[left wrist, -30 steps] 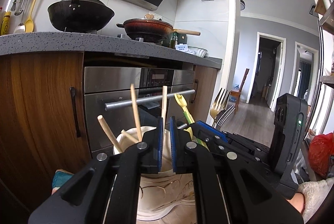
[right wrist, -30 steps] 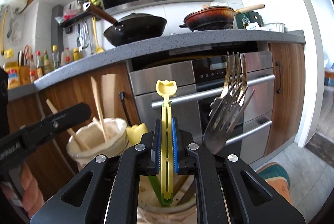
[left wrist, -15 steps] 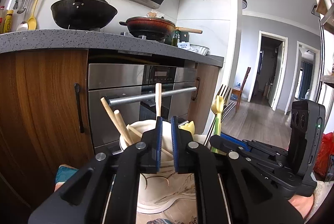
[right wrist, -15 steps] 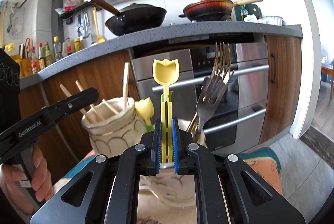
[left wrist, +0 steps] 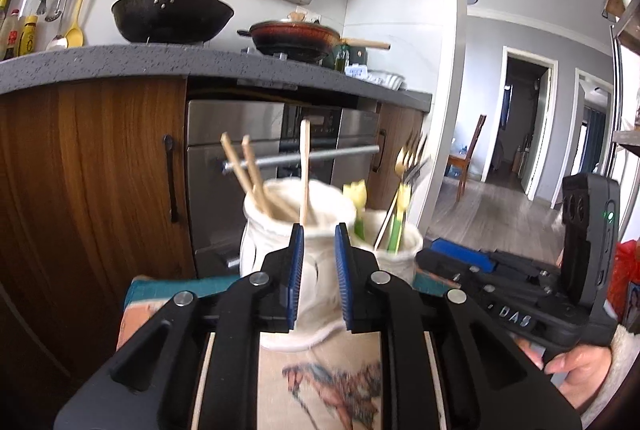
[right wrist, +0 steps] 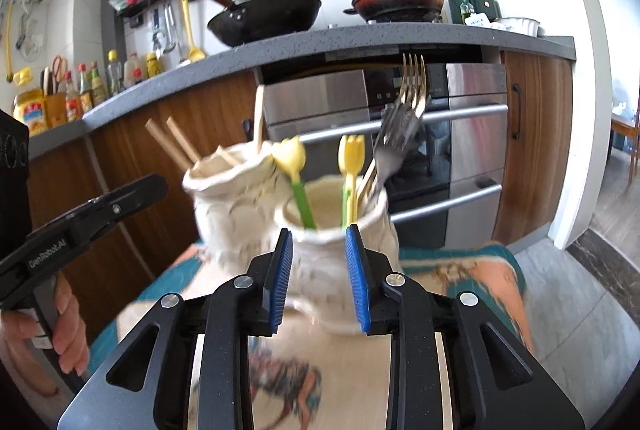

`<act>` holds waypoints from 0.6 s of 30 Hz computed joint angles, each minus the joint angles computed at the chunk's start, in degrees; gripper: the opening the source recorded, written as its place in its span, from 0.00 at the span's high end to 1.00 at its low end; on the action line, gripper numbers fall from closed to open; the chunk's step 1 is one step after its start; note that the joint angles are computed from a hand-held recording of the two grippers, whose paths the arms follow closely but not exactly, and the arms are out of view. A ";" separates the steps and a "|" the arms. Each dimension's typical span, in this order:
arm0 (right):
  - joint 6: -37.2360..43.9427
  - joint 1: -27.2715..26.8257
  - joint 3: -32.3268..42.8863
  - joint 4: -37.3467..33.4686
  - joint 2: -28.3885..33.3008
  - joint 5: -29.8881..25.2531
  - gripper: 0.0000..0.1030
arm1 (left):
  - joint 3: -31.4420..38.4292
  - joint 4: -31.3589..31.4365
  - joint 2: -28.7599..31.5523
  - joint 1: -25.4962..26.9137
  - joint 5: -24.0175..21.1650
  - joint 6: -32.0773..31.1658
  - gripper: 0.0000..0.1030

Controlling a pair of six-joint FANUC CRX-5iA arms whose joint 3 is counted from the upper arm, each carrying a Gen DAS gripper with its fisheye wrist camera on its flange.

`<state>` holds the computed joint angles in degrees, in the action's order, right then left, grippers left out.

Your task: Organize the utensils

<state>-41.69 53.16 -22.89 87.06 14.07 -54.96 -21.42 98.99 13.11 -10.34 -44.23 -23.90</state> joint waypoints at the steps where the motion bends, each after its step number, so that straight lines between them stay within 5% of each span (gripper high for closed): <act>1: 1.45 1.25 0.16 -1.67 0.12 -0.91 0.72 | -1.29 -0.66 -0.76 0.41 0.61 0.08 0.84; 6: 4.85 5.49 0.84 -5.36 1.54 -7.02 0.64 | -6.44 1.77 -3.67 0.04 5.43 -4.35 0.79; 7: 5.10 5.90 0.92 -5.51 1.79 -8.10 0.60 | -7.25 3.62 -4.19 -0.53 6.70 -6.05 0.72; 9: 5.80 6.76 1.11 -5.77 2.34 -10.71 0.55 | -8.71 9.90 -5.09 -2.21 9.00 -10.44 0.38; 13: 5.23 7.31 0.78 -4.37 2.86 -14.02 0.29 | -9.71 16.48 -5.80 -3.64 9.85 -15.22 0.33; 18: 6.00 7.26 0.55 -1.36 4.07 -16.80 0.20 | -10.09 24.44 -6.34 -6.75 12.85 -24.99 0.19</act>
<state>-35.69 60.42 -22.34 85.69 18.14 -71.76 -31.50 123.43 6.76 -17.09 -31.38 -48.88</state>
